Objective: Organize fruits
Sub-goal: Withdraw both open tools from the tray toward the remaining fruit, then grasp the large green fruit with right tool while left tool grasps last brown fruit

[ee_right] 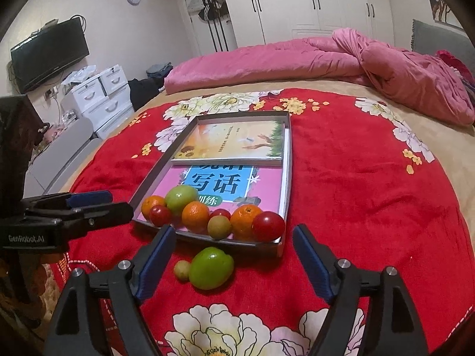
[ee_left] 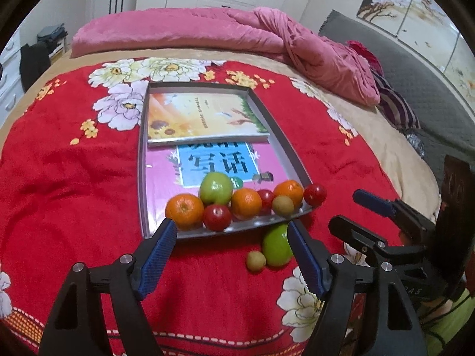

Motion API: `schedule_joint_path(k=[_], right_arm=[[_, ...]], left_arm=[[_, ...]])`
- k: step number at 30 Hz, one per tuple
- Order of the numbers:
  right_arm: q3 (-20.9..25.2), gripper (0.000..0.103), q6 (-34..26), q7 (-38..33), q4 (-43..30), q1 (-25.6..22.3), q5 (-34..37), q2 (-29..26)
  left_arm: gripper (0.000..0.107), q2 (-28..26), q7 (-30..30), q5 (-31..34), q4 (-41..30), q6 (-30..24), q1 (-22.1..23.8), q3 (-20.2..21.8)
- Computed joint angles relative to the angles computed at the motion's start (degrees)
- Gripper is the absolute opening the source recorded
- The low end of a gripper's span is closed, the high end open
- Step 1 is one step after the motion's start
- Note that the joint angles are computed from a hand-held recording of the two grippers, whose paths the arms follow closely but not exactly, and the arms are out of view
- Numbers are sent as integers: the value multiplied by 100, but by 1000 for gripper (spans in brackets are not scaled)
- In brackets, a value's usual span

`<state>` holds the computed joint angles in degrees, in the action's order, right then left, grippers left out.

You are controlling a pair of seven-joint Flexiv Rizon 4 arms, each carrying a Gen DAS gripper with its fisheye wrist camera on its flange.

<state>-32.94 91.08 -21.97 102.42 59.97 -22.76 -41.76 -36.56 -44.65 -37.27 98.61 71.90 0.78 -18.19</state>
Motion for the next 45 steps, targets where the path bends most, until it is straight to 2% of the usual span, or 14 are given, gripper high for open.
schedule_joint_path(k=[8, 14, 17, 20, 25, 31, 35, 45], right_arm=[[415, 84, -117, -64, -9, -247, -104, 94], [966, 84, -259, -103, -113, -647, -262, 124], [1309, 84, -345, -118, -181, -909, -326, 127], [1447, 84, -453, -58, -202, -1018, -420, 124], [1608, 84, -516, 65, -217, -1165, -582, 117], [2104, 84, -701, 54, -378, -1550, -586, 42], [2472, 84, -839, 55, -527, -1801, -478, -57], [2901, 82, -847, -22, -869, -2113, -200, -326]], left_arm=[[78, 113, 204, 18, 168, -108, 27, -27], [78, 138, 223, 166, 193, -306, -71, 174], [78, 102, 189, 342, 151, -456, -145, 314], [78, -4, 26, 595, 44, -609, -272, 520], [78, -134, -45, 859, -7, -682, -338, 615], [78, -230, -12, 977, -19, -803, -297, 560], [72, -276, 105, 893, -12, -868, -217, 446], [59, -385, 148, 861, -104, -983, -242, 453]])
